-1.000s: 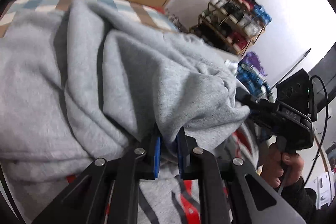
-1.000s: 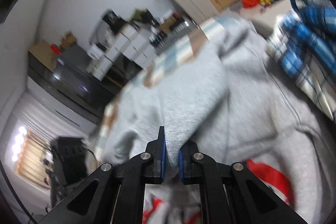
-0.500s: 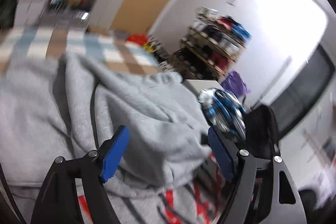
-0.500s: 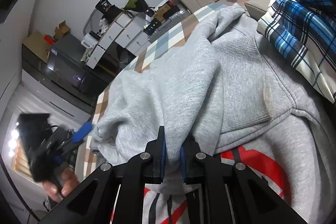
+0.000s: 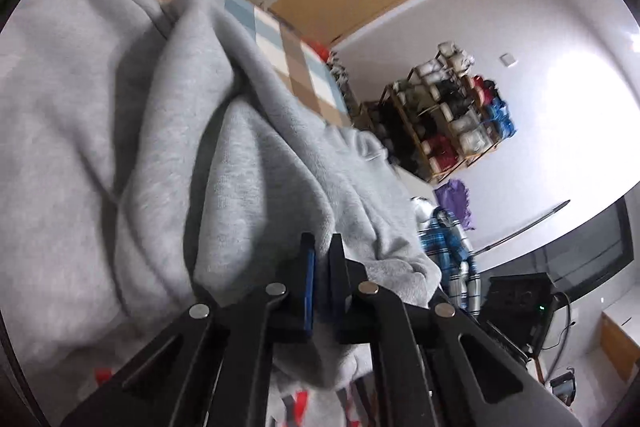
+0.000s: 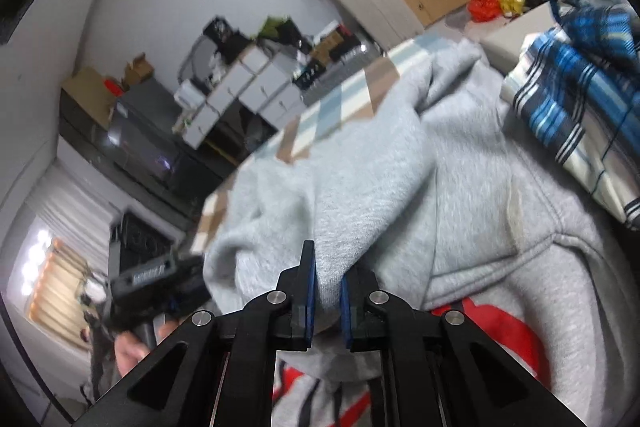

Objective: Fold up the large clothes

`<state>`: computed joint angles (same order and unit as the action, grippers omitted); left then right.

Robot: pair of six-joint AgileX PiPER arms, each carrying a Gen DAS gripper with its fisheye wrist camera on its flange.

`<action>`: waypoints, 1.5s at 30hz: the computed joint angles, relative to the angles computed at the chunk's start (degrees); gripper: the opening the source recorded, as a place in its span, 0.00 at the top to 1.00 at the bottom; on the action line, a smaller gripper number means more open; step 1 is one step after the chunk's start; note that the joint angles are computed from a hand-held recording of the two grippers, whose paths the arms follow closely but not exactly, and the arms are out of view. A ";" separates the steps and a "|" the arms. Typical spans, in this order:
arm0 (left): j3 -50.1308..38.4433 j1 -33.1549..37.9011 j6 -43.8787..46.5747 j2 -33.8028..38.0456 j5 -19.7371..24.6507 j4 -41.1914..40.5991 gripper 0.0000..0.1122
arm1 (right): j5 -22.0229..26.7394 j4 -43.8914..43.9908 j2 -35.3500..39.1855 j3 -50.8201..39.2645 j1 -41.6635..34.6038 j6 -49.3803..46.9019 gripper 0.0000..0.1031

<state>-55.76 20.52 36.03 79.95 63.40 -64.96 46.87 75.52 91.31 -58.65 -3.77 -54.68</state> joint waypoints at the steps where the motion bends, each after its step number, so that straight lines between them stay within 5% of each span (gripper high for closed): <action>1: 0.85 0.80 0.66 -1.90 0.26 0.27 1.00 | 0.41 1.14 -0.45 0.31 -0.44 -0.74 0.91; 9: 8.22 -2.03 1.80 -9.71 -5.73 7.17 1.00 | -2.10 -2.66 -2.08 0.33 -0.70 3.99 0.91; 14: 9.11 -5.68 -0.71 -9.79 -11.38 13.47 1.00 | -7.29 -19.10 -1.15 -2.08 4.11 16.01 0.90; 18: 6.39 -7.98 -3.35 -11.98 -11.66 17.95 1.00 | -10.33 -23.76 -2.76 -1.42 5.89 19.46 0.82; 22: 3.63 -1.94 5.38 -15.93 -2.26 11.40 1.00 | -12.26 -22.16 -6.35 0.74 4.15 19.55 0.67; 25: 1.68 -1.05 10.03 -16.17 -0.53 7.14 0.99 | -14.70 -14.35 -9.67 2.93 3.15 13.06 0.58; 28: -1.31 -7.04 6.48 -12.48 -4.86 10.99 0.91 | -16.59 -13.33 -10.07 1.65 4.34 12.37 0.23; 30: -3.16 -11.65 1.00 -8.12 -8.95 15.37 0.89 | -18.40 -23.08 -6.81 -3.41 6.86 20.99 0.22; 33: -6.36 -14.99 -6.12 1.52 -9.12 20.89 0.89 | -14.18 -40.27 2.66 -14.68 9.15 34.81 0.22; 36: -5.34 -13.99 -6.74 4.50 -10.05 20.33 0.91 | -1.32 -54.98 15.29 -31.24 11.68 47.98 0.29; 38: -6.45 -13.73 -7.22 5.10 -9.30 22.42 0.97 | 6.28 -59.34 21.54 -39.48 13.31 50.18 0.28; 42: -8.77 -11.41 -8.77 2.59 -4.97 27.02 0.98 | 12.26 -66.24 25.76 -47.90 16.87 52.79 0.29; 45: -10.53 -5.94 -8.80 -3.32 -1.80 31.19 0.96 | 18.01 -63.50 27.16 -54.37 15.62 50.66 0.29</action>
